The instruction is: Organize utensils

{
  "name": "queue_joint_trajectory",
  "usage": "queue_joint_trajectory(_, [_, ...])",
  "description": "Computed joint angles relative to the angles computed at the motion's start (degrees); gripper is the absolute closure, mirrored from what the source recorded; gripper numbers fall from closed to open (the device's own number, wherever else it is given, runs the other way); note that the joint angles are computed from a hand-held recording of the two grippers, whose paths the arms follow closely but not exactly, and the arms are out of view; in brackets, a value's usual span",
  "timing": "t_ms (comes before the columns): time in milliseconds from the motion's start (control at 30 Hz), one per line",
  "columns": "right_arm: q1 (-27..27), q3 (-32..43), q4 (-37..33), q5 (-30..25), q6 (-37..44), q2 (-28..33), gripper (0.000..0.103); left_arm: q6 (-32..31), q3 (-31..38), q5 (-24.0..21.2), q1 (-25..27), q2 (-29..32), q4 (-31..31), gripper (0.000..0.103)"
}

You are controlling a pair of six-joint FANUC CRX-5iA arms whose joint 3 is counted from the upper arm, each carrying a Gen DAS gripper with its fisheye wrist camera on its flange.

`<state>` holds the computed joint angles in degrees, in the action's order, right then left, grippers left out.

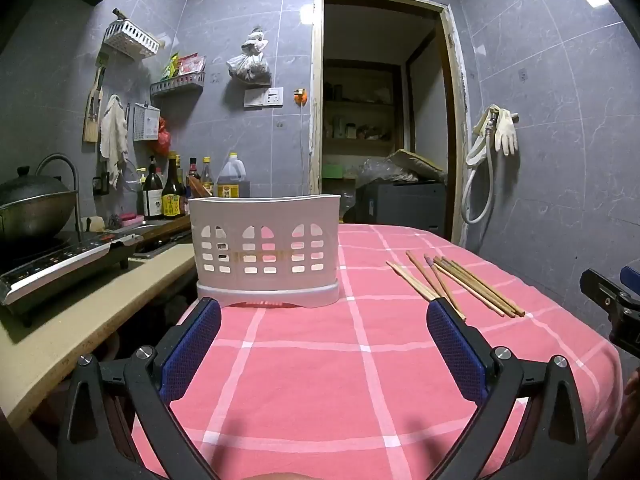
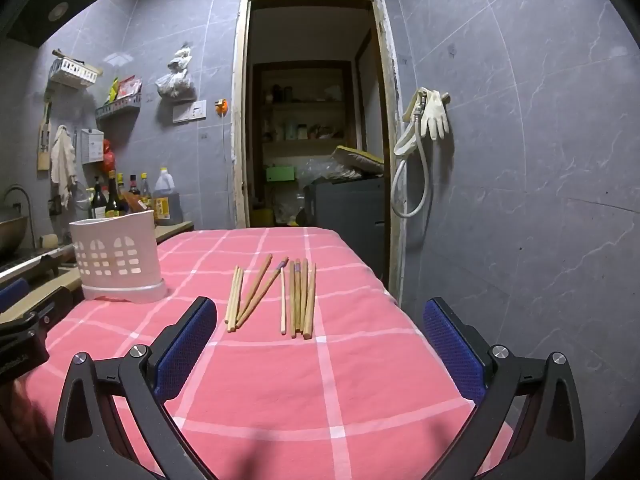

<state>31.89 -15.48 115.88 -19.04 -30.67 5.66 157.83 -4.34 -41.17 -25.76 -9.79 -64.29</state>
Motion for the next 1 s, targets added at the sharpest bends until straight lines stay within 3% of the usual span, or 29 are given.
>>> queue_joint_trajectory(1000, [0.3, -0.1, -1.1, -0.2, 0.9, -0.1, 0.000, -0.1, 0.0, 0.0, 0.0, 0.0, 0.2, 0.002])
